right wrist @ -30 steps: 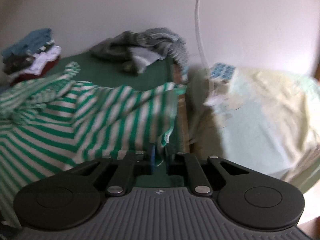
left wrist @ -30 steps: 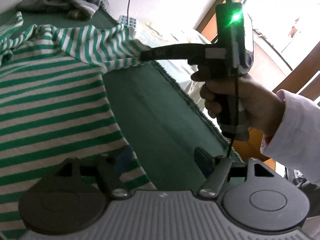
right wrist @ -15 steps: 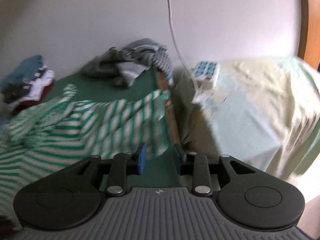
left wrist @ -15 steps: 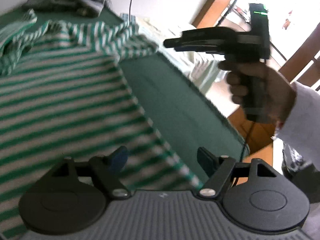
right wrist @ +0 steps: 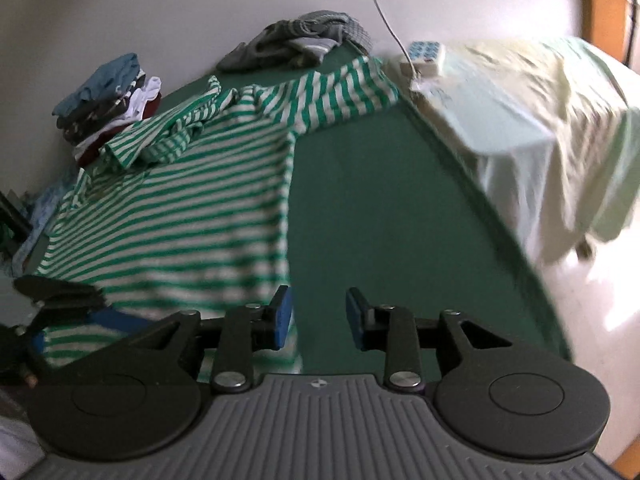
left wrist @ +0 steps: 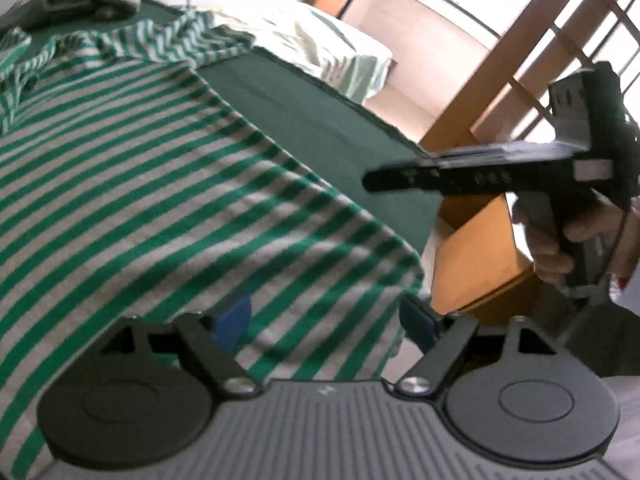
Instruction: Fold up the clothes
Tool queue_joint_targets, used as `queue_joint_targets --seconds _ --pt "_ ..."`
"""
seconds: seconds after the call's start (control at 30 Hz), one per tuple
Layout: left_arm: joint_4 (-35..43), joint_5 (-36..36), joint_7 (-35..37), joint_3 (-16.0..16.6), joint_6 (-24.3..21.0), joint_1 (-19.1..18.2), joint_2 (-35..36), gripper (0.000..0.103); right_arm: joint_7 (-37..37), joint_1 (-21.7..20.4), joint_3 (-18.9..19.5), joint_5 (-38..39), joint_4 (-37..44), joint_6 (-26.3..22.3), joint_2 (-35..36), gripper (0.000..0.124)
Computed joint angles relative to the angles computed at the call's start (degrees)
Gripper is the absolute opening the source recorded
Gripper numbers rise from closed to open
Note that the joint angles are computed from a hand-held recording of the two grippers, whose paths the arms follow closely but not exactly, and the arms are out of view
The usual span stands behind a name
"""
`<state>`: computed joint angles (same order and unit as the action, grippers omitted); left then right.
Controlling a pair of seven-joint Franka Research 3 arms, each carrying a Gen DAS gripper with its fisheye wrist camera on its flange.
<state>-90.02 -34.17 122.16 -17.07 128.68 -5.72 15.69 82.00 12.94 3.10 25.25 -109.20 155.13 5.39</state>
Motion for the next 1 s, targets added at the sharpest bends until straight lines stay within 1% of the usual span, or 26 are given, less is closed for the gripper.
queue_joint_targets --seconds 0.07,0.17,0.27,0.3,0.33,0.37,0.43,0.5,0.57,0.6,0.7,0.77,0.8,0.83,0.87,0.9,0.93,0.97,1.0 --pt "-0.3 0.0 2.0 -0.2 -1.3 0.3 -0.4 0.091 4.0 0.9 0.1 -1.7 -3.4 0.8 -2.5 0.033" --pt "-1.0 -0.9 4.8 -0.4 -2.7 0.5 -1.0 0.092 9.4 1.9 0.6 -5.4 -7.7 2.4 -5.5 0.033" --pt "-2.0 -1.7 7.3 -0.3 -2.7 0.3 -1.5 0.093 16.5 2.4 1.1 -13.6 -10.4 4.1 -6.9 0.033" --pt "-2.5 -2.1 8.2 -0.3 -2.7 0.3 -1.8 0.093 18.7 2.4 1.4 -16.8 -11.3 5.0 -7.4 0.030" --pt "-3.0 -2.5 9.1 -0.2 -2.6 0.2 -2.1 0.094 20.8 2.2 1.5 -20.2 -11.6 5.2 -7.4 0.024" --pt "-3.3 -3.1 10.0 -0.2 -2.9 0.3 -2.3 0.095 23.0 2.0 1.6 -23.6 -11.8 5.4 -7.5 0.013" --pt "-3.8 -4.1 11.0 0.0 -3.4 0.3 -2.7 0.095 27.4 1.6 1.9 -30.6 -12.1 5.4 -7.6 0.003" --pt "-4.3 -5.1 12.0 0.3 -4.0 0.4 -3.1 0.095 32.5 1.0 2.1 -37.6 -11.9 4.8 -7.6 0.001" --pt "-5.2 -6.2 13.3 0.6 -4.5 0.6 -3.9 0.095 39.2 0.8 2.5 -47.2 -11.2 2.7 -7.5 0.000" --pt "-5.6 -6.6 14.1 0.7 -4.8 0.6 -4.2 0.095 41.1 0.8 2.5 -49.5 -11.0 2.0 -7.4 0.000" --pt "-7.0 -8.0 15.9 1.3 -4.7 0.6 -5.1 0.095 43.7 1.0 2.1 -51.6 -10.7 2.1 -7.0 0.000" --pt "-7.7 -8.5 16.0 1.7 -4.6 0.6 -5.7 0.095 45.6 1.3 2.1 -52.6 -10.3 1.2 -7.0 0.002" --pt "-8.0 -8.7 15.8 1.9 -4.3 0.5 -6.0 0.095 46.1 1.5 2.1 -52.5 -10.0 0.6 -7.0 0.005" --pt "-8.4 -8.9 15.6 2.1 -4.1 0.4 -6.3 0.095 46.7 1.7 2.2 -52.5 -9.6 0.0 -7.0 0.013" --pt "-8.9 -8.9 15.2 2.3 -3.6 0.4 -6.7 0.095 49.5 1.8 2.3 -55.2 -9.1 -0.6 -7.1 0.020" --pt "-9.5 -8.5 14.6 2.5 -2.7 0.1 -7.2 0.095 51.6 1.9 2.5 -57.4 -8.6 -0.6 -7.1 0.023" --pt "-10.2 -8.1 14.0 2.7 -1.7 -0.1 -7.7 0.095 51.7 2.0 2.4 -57.8 -8.4 0.6 -7.1 0.027" --pt "-11.3 -7.6 13.2 3.0 -0.1 -0.3 -8.5 0.095 49.1 2.4 2.3 -54.9 -8.2 3.4 -6.6 0.029" --pt "-12.4 -7.0 12.1 3.3 1.5 -0.4 -9.5 0.095 44.4 2.9 2.3 -49.6 -7.4 5.5 -5.5 0.031"
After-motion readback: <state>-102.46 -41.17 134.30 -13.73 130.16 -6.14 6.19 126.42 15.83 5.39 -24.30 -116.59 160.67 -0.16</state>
